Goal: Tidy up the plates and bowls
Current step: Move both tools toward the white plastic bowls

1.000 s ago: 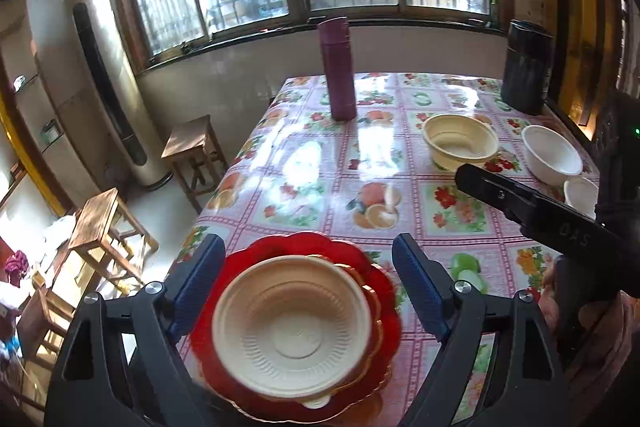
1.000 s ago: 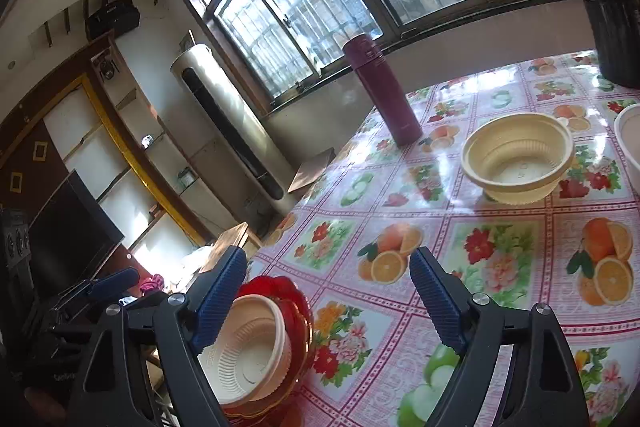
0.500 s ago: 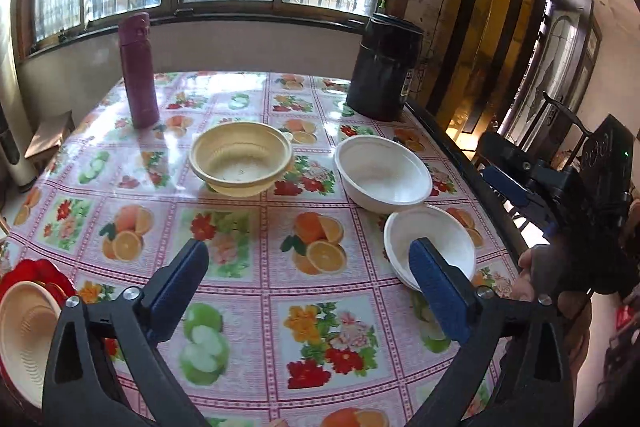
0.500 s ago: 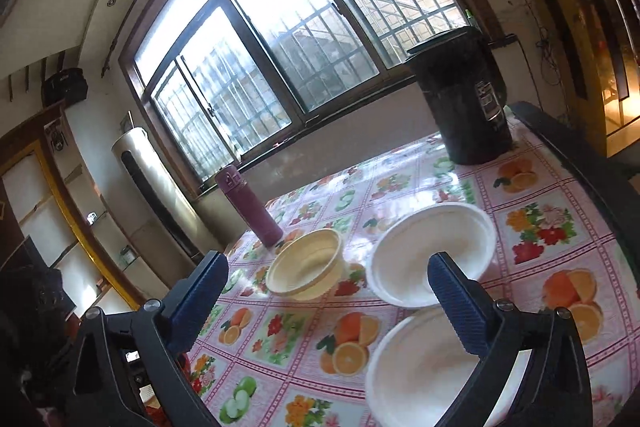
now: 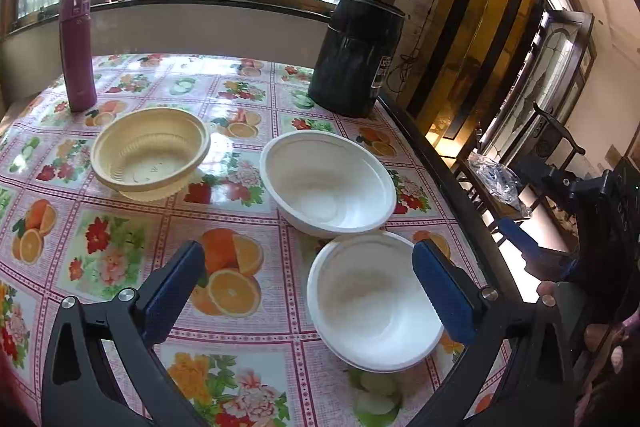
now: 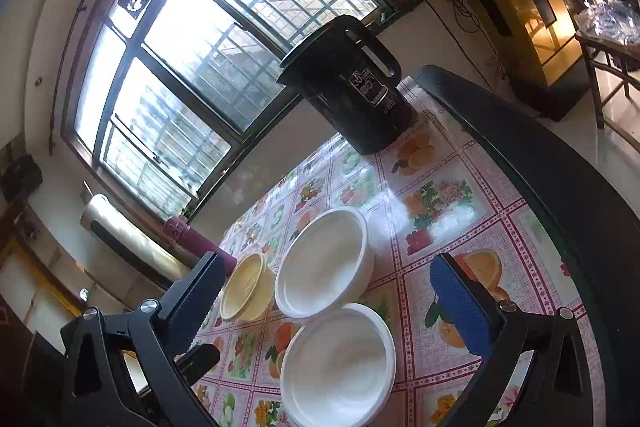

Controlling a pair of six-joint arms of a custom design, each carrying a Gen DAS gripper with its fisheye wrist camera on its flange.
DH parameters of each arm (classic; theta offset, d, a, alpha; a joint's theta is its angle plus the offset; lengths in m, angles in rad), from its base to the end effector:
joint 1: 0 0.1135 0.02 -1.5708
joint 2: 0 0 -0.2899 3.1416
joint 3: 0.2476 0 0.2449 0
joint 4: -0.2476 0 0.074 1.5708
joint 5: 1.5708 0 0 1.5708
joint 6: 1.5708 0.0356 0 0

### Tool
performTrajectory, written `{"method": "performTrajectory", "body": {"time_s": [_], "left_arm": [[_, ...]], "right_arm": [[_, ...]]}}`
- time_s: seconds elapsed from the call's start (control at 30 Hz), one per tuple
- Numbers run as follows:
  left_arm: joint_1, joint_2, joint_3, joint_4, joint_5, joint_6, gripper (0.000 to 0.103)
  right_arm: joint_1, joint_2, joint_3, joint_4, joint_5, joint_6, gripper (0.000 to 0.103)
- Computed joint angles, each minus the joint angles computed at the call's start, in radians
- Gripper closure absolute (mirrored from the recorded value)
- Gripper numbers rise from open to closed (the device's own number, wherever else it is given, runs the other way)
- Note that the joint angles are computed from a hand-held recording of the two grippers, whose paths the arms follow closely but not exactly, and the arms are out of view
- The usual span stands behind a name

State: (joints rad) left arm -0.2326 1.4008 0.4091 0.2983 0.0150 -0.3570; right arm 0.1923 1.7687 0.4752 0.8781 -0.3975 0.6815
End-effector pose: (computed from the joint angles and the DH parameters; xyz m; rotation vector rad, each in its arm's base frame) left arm 0.2290 -0.0548 0.1633 -0.1340 2.2815 -0.3280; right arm 0.2893 0.0704 0.1427 0.2368 2.0673 0.9455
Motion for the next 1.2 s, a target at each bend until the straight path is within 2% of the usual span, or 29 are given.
{"method": "performTrajectory", "body": {"time_s": [0.13, 0.23, 0.3, 0.37, 0.4, 0.5, 0.6, 0.7, 0.77, 0.83, 0.9, 1.07, 1.2], "left_arm": [[0.039, 0.084, -0.062, 0.178, 0.09, 0.031, 0.0], [0.075, 0.138, -0.152, 0.423, 0.15, 0.057, 0.0], [0.125, 0.117, -0.144, 0.395, 0.265, 0.076, 0.0], [0.15, 0.073, -0.185, 0.451, 0.281, 0.066, 0.0], [0.144, 0.044, -0.204, 0.467, 0.25, 0.082, 0.0], [0.046, -0.05, -0.245, 0.467, -0.019, 0.098, 0.0], [-0.016, -0.105, -0.286, 0.53, -0.192, 0.112, 0.0], [-0.105, -0.107, -0.34, 0.667, -0.416, 0.15, 0.0], [-0.118, -0.062, -0.37, 0.792, -0.476, 0.188, 0.0], [-0.125, -0.024, -0.388, 0.87, -0.504, 0.213, 0.0], [-0.109, 0.019, -0.374, 0.88, -0.494, 0.217, 0.0], [-0.086, 0.057, -0.334, 0.796, -0.456, 0.204, 0.0], [-0.086, 0.065, -0.332, 0.78, -0.447, 0.2, 0.0]], "right_arm": [[0.0, 0.065, -0.02, 0.126, 0.033, 0.083, 0.0], [0.014, 0.088, -0.026, 0.166, 0.074, 0.088, 0.0], [0.021, 0.098, -0.033, 0.196, 0.098, 0.088, 0.0], [0.025, 0.106, -0.04, 0.229, 0.11, 0.09, 0.0], [0.028, 0.112, -0.045, 0.249, 0.119, 0.09, 0.0], [0.045, 0.106, -0.051, 0.258, 0.17, 0.073, 0.0], [0.057, 0.102, -0.04, 0.223, 0.199, 0.057, 0.0], [0.06, 0.104, -0.027, 0.201, 0.203, 0.052, 0.0], [0.058, 0.106, -0.024, 0.2, 0.2, 0.052, 0.0], [0.055, 0.105, -0.031, 0.215, 0.197, 0.055, 0.0], [0.051, 0.105, -0.035, 0.223, 0.197, 0.058, 0.0], [0.048, 0.106, -0.033, 0.225, 0.186, 0.063, 0.0], [0.051, 0.102, -0.029, 0.212, 0.193, 0.059, 0.0]]}}
